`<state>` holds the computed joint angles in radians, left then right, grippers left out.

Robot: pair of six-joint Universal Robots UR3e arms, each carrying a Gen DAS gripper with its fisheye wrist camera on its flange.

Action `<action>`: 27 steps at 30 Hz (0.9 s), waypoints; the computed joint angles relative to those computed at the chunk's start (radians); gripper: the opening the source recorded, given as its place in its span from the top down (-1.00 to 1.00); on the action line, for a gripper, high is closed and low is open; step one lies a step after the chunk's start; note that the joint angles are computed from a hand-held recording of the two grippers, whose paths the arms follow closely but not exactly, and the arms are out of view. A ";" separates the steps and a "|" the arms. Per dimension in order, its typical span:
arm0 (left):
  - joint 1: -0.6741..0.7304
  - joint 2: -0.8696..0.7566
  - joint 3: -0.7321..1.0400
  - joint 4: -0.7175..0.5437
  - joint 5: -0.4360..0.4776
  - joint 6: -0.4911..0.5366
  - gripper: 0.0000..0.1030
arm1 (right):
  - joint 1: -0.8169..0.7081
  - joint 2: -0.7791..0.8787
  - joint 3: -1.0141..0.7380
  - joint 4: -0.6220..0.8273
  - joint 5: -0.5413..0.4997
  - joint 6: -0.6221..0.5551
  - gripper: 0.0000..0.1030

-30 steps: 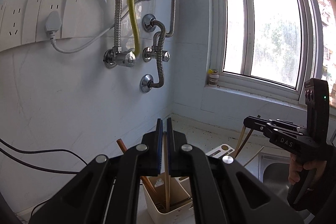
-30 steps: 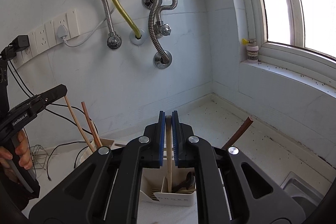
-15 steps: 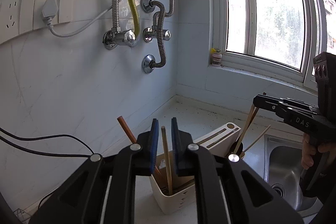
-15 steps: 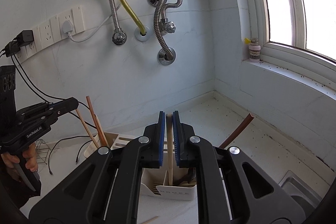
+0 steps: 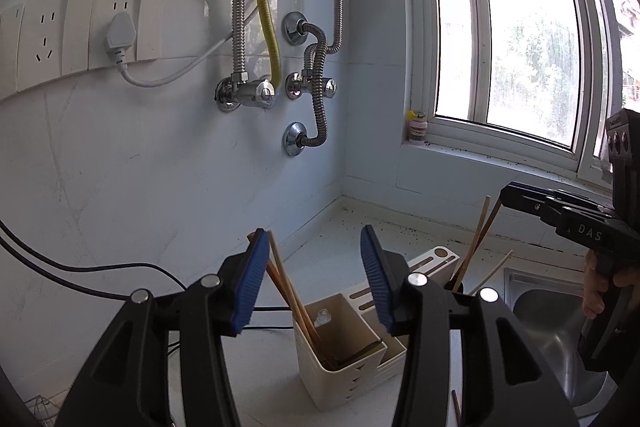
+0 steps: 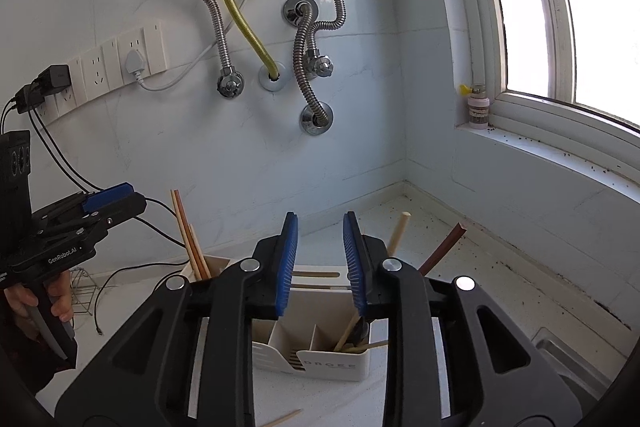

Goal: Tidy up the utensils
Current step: 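Carry both light chopsticks over the holder and open both grippers to drop them, then move both open grippers back to the last two chopsticks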

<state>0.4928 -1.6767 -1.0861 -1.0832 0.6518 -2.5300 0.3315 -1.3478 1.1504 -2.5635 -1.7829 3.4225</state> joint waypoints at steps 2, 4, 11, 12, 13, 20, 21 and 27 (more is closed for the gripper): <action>0.010 0.003 0.002 -0.006 -0.010 -0.003 0.09 | 0.003 -0.017 0.016 -0.011 -0.010 0.001 0.55; 0.020 0.012 -0.009 0.001 -0.017 -0.011 0.09 | 0.003 -0.038 0.037 -0.016 -0.009 0.007 0.55; 0.154 0.195 -0.200 -0.087 -0.152 0.113 0.09 | 0.059 -0.152 0.195 -0.060 -0.048 0.032 0.55; 0.187 0.236 -0.221 -0.161 -0.181 0.174 0.09 | 0.066 -0.171 0.222 -0.059 -0.048 0.042 0.55; 0.220 0.280 -0.246 -0.231 -0.204 0.236 0.09 | 0.075 -0.188 0.247 -0.053 -0.049 0.058 0.55; 0.501 0.482 -0.151 -1.231 -0.235 1.054 0.09 | 0.104 -0.236 0.377 0.047 -0.014 0.207 0.55; 0.546 0.500 -0.138 -1.346 -0.212 1.164 0.09 | 0.110 -0.228 0.390 0.057 -0.016 0.232 0.55; 0.745 0.586 -0.209 -1.654 0.014 1.509 0.09 | 0.144 -0.158 0.463 0.058 -0.003 0.337 0.48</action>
<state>1.2374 -1.0905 -1.2947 -2.7372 0.6662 -1.0206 0.4758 -1.5056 1.6138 -2.5050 -1.7859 3.7592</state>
